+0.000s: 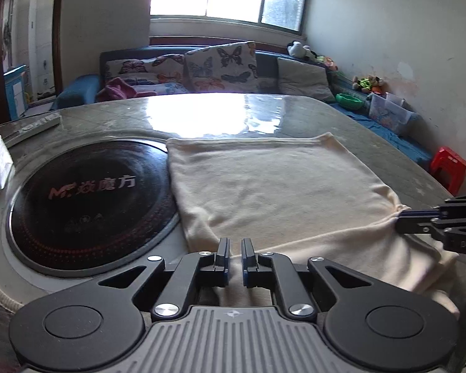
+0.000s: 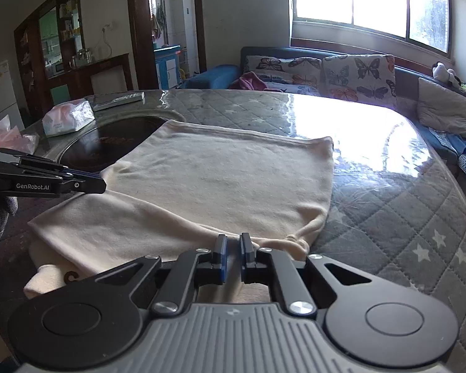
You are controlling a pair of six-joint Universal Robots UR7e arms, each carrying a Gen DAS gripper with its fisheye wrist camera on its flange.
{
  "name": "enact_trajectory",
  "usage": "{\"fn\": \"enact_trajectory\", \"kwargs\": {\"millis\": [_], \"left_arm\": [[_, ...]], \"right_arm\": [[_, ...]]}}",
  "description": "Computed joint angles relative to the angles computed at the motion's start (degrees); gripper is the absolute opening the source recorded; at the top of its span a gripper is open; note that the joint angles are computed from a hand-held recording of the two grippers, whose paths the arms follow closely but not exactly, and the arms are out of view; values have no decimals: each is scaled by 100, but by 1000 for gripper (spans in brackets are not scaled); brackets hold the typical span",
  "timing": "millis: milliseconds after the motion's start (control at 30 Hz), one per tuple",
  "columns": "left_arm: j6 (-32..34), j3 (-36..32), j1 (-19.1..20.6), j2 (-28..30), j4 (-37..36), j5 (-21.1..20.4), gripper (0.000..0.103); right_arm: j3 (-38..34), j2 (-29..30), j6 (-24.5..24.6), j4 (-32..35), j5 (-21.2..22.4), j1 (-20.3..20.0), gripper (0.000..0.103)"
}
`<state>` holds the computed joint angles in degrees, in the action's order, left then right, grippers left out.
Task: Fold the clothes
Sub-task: 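Grasp the sweatshirt hem with both grippers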
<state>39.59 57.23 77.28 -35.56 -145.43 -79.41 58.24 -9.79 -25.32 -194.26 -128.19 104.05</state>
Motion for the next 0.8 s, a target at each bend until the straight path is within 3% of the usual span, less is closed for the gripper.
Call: {"fn": "enact_trajectory", "kwargs": {"millis": [233, 500, 667, 800], "left_arm": [[78, 252, -34, -171, -201, 68, 11], [932, 1211, -88, -803, -90, -420, 11], [1294, 1570, -86, -1006, -32, -402, 11], [1371, 1659, -64, -1079, 9, -349, 11]], "right_arm": [[423, -221, 10, -202, 165, 58, 7], [942, -434, -93, -103, 94, 185, 7], [1218, -536, -27, -190, -154, 221, 7], [1363, -611, 65, -266, -66, 232, 8]]}}
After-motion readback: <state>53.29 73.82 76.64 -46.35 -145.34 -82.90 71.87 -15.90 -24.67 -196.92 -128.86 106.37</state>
